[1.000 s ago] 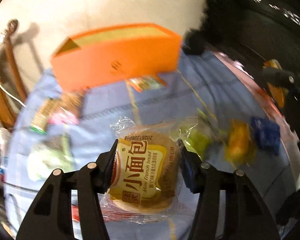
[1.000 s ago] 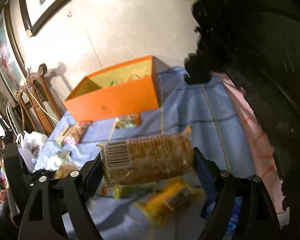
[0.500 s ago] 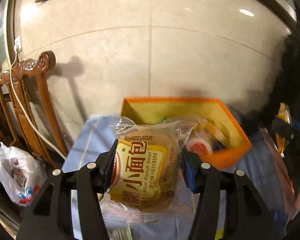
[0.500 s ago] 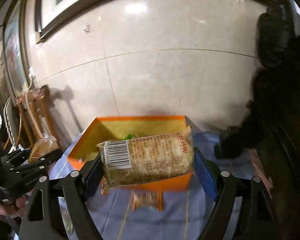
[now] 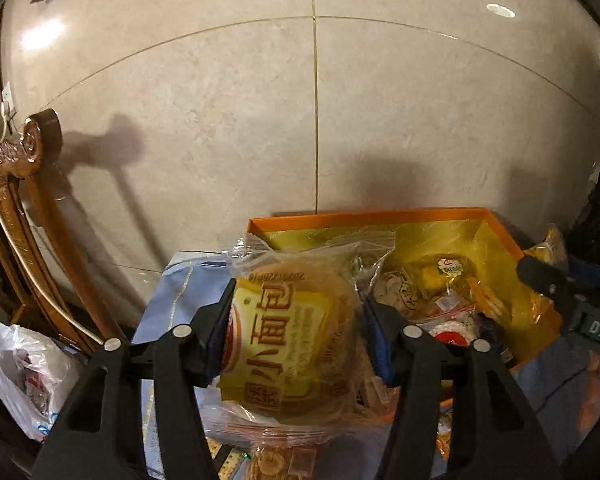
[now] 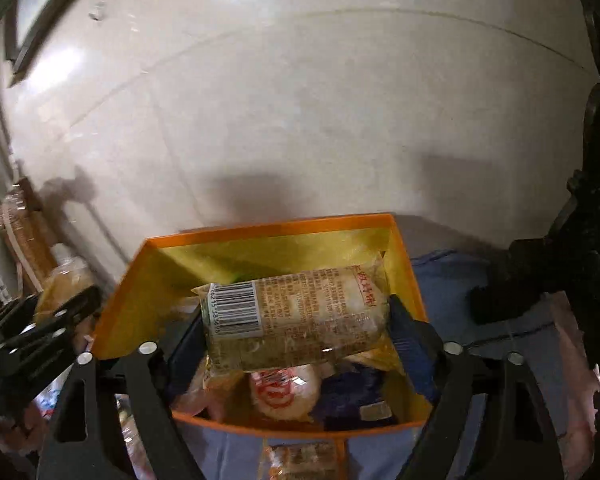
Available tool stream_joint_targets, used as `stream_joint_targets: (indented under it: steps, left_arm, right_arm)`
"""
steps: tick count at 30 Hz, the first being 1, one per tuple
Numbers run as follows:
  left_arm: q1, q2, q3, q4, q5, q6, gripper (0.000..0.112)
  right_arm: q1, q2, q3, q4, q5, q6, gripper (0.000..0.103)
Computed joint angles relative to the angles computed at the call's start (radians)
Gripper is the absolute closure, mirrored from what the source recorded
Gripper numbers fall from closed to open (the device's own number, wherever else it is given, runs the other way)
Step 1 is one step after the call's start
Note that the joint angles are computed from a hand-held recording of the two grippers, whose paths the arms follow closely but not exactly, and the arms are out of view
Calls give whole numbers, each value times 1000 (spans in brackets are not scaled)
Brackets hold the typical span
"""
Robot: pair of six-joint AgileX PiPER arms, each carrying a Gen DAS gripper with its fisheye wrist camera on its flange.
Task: Organize snacks
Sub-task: 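Release the bread bun and bread roll bag into the orange box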
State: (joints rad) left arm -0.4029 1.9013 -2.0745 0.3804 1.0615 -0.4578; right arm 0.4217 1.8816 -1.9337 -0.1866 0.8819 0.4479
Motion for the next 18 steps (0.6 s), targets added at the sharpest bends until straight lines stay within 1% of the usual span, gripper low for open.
stream_joint_targets:
  steps: [1,2,3,4,5,6,7,8,9,10,11,13,15,16,17,18]
  left_arm:
    - [10,-1,-1,-9,0,-10,14]
    - [8,-24,36,22,-18,-59,13]
    - [14,-74,112,45,-66,-107,13]
    - [25,-111,162,37,-98,-115,13]
    - [35,-146,207,36,-117,-123,13]
    - [38,-186,253,70,-110,-158,13]
    - [42,-220,292,93,-108,-181,13]
    - [51,-256,337,104,-116,-196,13]
    - [56,-303,392,126,-114,-218,13]
    - [53,-349,448,172,-103,-259,13]
    - [50,-377,482,209,-91,-290,13]
    - [32,-466,590,296,-49,-376,13]
    - [14,-563,701,346,-9,-439,13]
    - [8,-606,748,356,7,-457,13]
    - [-1,-650,793,364,27,-470,13]
    - [-13,-681,828,377,50,-483,13]
  right_arm:
    - [0,11,-19,9,29,5,3]
    - [-12,6,-14,55,39,-11,3]
    - [-23,-14,11,101,57,-19,4]
    - [-23,-46,59,108,58,-6,4]
    - [-17,-92,131,103,40,14,4]
    - [9,-158,231,73,26,72,4]
    - [53,-220,331,15,10,170,4]
    - [107,-290,431,-33,32,270,4]
    - [160,-345,531,-89,14,370,4]
    - [232,-402,629,-118,24,470,4]
    - [299,-429,687,-161,26,570,4]
    - [472,-485,798,-223,77,770,4]
    - [638,-503,869,-255,106,970,4]
    - [724,-481,881,-286,124,1070,4]
    - [807,-429,872,-334,158,1170,4]
    - [858,-385,867,-376,167,1245,4]
